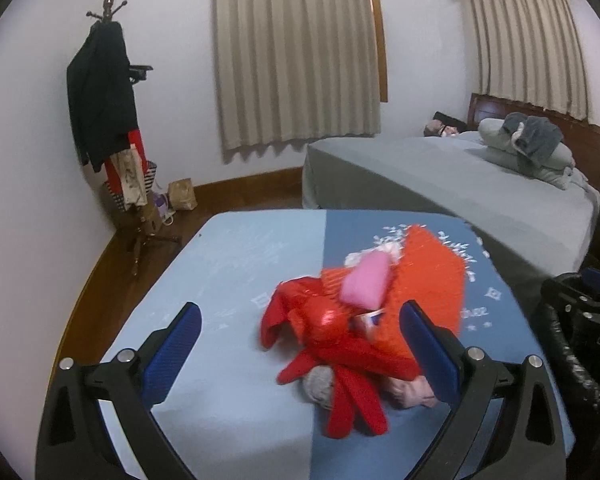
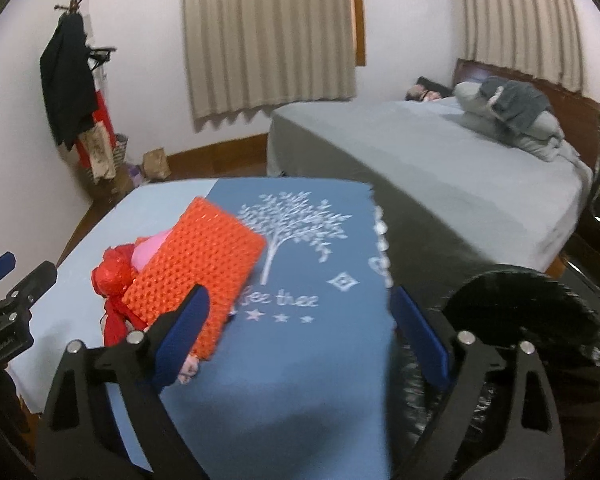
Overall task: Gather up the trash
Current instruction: 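Grasp the orange mesh sleeve on the table with the right tool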
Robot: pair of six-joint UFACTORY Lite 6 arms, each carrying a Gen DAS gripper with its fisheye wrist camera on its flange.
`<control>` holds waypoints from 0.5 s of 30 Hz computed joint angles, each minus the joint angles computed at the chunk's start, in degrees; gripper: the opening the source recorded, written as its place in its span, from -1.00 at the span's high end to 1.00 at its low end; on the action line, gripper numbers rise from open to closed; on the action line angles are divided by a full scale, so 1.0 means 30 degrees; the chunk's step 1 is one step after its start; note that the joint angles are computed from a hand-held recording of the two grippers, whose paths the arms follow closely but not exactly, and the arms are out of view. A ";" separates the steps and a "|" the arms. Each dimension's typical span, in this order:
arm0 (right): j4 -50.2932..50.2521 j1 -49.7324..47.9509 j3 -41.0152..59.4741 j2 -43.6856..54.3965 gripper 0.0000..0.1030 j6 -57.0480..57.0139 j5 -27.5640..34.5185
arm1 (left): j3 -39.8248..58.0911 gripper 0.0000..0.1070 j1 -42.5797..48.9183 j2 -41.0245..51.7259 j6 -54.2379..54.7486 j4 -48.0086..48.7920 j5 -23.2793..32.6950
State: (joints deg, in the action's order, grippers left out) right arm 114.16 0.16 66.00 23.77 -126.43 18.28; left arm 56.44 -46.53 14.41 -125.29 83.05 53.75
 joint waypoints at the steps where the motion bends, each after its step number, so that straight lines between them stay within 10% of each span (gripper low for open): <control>1: -0.0176 0.0217 0.0242 0.0327 -0.66 0.0160 -0.0145 | -0.0209 -0.82 0.0286 -0.0025 -0.0125 0.0201 -0.0179; 15: -0.4572 0.3236 0.3677 0.4185 -0.58 0.4280 -0.1751 | -0.1067 -0.81 0.2659 0.0907 -0.1082 0.1639 -0.1730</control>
State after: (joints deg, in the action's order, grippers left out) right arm 100.44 9.87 77.02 36.33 -113.60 13.02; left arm 53.24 -38.55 17.13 -128.54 87.97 48.56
